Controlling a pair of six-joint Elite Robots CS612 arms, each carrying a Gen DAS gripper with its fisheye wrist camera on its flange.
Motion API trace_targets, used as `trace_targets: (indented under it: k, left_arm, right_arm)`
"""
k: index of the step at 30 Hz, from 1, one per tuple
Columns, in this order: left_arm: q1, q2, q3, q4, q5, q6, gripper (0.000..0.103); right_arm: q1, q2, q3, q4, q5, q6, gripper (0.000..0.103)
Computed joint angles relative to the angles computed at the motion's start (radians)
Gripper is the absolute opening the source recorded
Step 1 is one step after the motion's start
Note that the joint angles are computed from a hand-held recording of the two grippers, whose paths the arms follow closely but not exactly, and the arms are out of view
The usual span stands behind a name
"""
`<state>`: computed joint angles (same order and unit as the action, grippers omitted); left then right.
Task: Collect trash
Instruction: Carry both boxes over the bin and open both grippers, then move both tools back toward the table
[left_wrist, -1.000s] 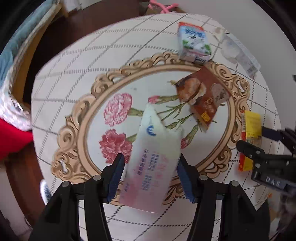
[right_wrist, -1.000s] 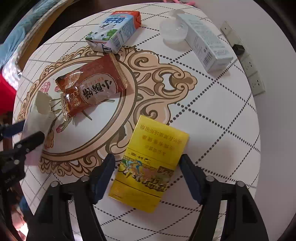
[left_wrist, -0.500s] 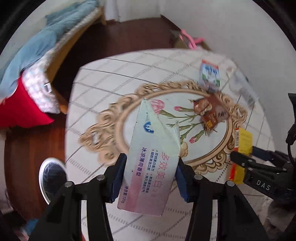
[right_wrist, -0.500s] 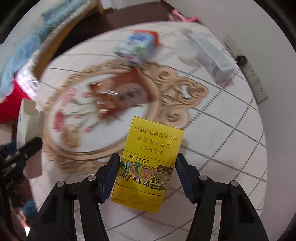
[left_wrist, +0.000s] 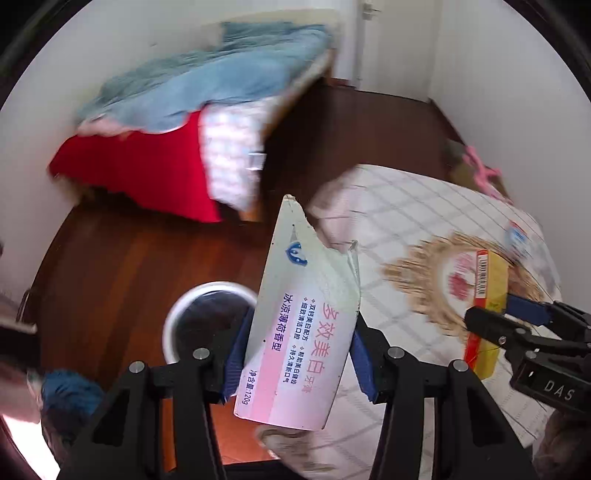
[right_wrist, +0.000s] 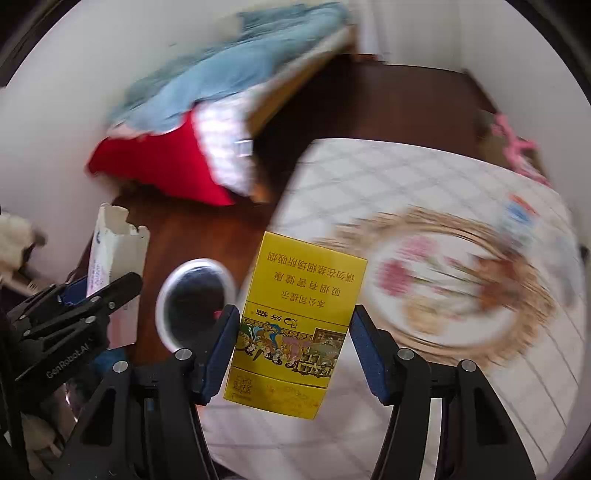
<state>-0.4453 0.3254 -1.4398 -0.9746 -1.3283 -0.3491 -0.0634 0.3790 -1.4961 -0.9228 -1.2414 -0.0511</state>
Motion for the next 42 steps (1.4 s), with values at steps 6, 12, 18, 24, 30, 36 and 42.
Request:
trace_targets:
  k: [6,12,18,24,30,36,42]
  left_arm:
    - [0.079,0.034,-0.024,0.051,0.011,-0.089,0.047]
    - [0.165,0.071,0.024,0.059,-0.135,-0.152,0.047]
    - [0.222,0.089,0.089,0.057,-0.257,-0.175,0.049]
    - [0.247,0.096,0.100,0.082,-0.282,-0.192,0.052]
    - [0.256,0.115,0.065,0.106,-0.232,-0.258,0.099]
    - [0.236,0.138,-0.002,0.163,-0.128,-0.295,0.100]
    - [0.217,0.157,-0.059,0.207,-0.085,-0.304,0.100]
  right_arm:
    - [0.095,-0.024,0.144,-0.051,-0.002,-0.068,0.063]
    - [0.160,-0.050,0.338,-0.067,-0.030,-0.103,0.063]
    - [0.203,-0.082,0.515,-0.099,-0.082,-0.118,0.063]
    - [0.225,-0.116,0.657,-0.136,-0.084,-0.142,0.063]
    - [0.242,-0.138,0.745,-0.161,-0.119,-0.157,0.103]
    - [0.247,-0.114,0.684,-0.163,-0.161,-0.156,0.103]
    - [0.253,-0.081,0.572,-0.122,-0.207,-0.159,0.103]
